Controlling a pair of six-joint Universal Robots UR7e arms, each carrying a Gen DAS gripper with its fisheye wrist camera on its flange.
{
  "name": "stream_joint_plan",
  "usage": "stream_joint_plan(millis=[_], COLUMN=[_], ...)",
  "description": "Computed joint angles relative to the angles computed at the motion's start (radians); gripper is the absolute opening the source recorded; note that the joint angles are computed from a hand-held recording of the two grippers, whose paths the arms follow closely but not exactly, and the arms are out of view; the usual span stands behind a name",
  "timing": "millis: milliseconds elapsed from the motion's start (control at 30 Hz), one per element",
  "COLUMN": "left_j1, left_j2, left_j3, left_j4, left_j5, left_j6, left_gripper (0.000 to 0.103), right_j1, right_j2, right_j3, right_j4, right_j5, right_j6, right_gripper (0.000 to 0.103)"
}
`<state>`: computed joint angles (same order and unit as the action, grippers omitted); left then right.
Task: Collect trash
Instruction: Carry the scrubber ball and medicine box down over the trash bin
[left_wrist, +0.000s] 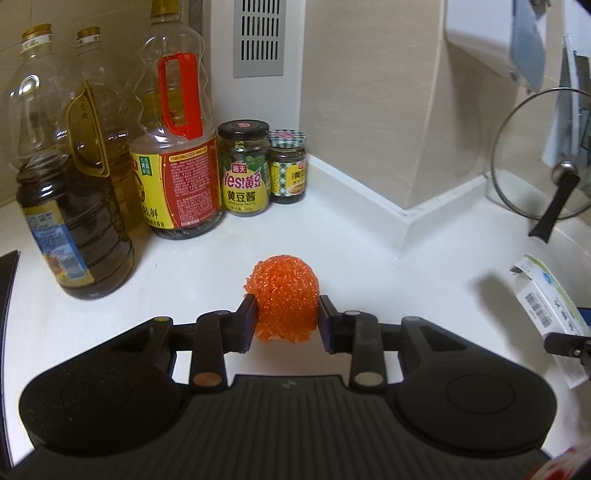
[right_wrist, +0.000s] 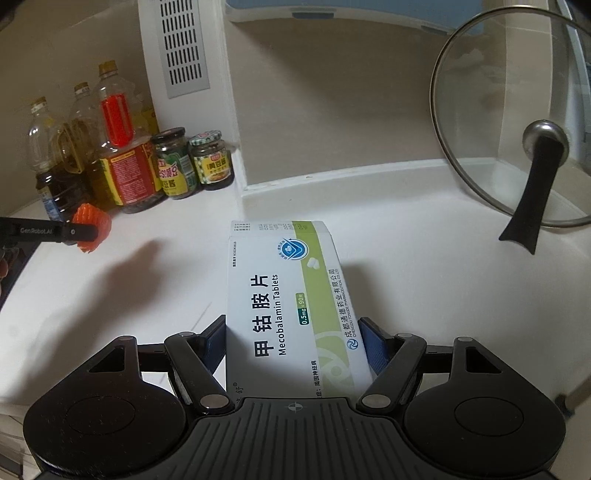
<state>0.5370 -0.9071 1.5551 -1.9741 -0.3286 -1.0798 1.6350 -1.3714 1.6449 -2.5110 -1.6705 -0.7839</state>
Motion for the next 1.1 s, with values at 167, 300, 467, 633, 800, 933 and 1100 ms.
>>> stream_joint_plan(millis=[167,300,467,633,800,933,1100], left_j1=[-0.039,-0.074,-0.115,-0.151,-0.182,-0.201,-0.223], left_j2=[-0.025,-0.045,-0.067,-0.080,-0.090,-0.095,-0.103], left_j3=[0.044,0.082,0.123,0.158,0.187,0.202,0.221], left_j4=[-0.011,-0.013,0.000,-0.013,-0.032,-0.035,-0.035], left_j5=[-0.026,-0.041,-0.069,-0.101,-0.132,-0.152,-0.171], left_j6=[-0.024,-0.061,-0.106,-0.138,-0.167,-0.180,-0.198], left_gripper=[0.031,0.031,0.031,0.031,0.031,0.031,0.031], right_j1=[0.013,0.028,0.042,0.050,0.058,0.067,0.078], right_j2=[-0.057,-0.098,-0.145,-0.193,-0.234,-0.264,-0.296], right_j3=[0.070,0.122,0.181,0.228,0.265,0.297,0.332], right_j4=[-0.021,-0.034,-0.046,-0.044,-0.038,-0.037,-0.035], right_j5=[-0.015,-0.026,-0.032,-0.027,-0.019,-0.011,-0.005], right_j6=[0.024,0.039,0.062,0.093,0.110,0.117,0.122], right_gripper=[0.073,0.073,0.073,0.073,0.073,0.073,0.073])
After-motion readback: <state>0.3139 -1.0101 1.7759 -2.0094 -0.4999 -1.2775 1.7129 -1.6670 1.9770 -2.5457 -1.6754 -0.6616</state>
